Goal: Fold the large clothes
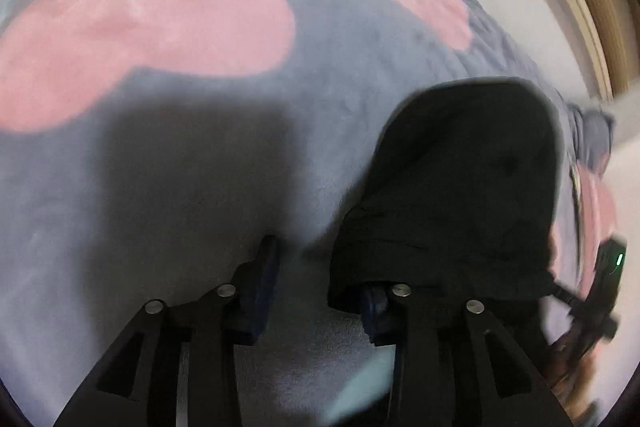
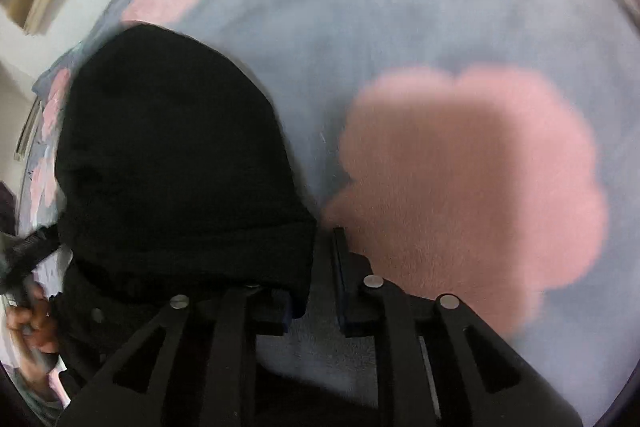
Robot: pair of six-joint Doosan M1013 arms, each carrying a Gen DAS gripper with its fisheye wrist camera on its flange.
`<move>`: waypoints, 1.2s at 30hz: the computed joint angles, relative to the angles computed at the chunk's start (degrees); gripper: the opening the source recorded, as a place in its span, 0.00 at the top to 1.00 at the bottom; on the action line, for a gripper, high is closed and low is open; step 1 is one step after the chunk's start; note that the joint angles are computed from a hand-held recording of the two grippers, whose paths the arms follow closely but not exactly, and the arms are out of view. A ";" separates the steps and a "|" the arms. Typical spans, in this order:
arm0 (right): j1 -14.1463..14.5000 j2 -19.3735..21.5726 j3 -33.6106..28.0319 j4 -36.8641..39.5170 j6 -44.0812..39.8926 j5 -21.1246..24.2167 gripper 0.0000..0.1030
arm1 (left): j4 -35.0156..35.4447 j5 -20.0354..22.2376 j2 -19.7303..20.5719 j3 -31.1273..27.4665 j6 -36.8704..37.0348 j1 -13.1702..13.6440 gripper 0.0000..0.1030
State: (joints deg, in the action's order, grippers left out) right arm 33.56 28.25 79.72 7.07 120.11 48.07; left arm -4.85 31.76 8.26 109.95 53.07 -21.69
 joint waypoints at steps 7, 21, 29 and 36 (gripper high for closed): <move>-0.26 -4.25 1.19 -1.25 -0.58 2.33 0.49 | 1.94 5.98 -4.12 -0.42 3.14 -1.40 0.60; 4.13 0.66 -8.93 -8.91 -5.99 3.92 0.49 | 8.26 1.85 -1.34 -7.40 -1.28 -4.01 0.45; 4.11 2.99 -6.97 -7.63 -8.04 5.89 0.50 | 5.34 1.48 2.46 -4.58 -2.53 -4.16 0.45; 3.86 -0.64 -8.74 -7.51 -12.14 -3.35 0.49 | 8.06 -2.40 -2.46 -4.93 -1.77 -5.00 0.45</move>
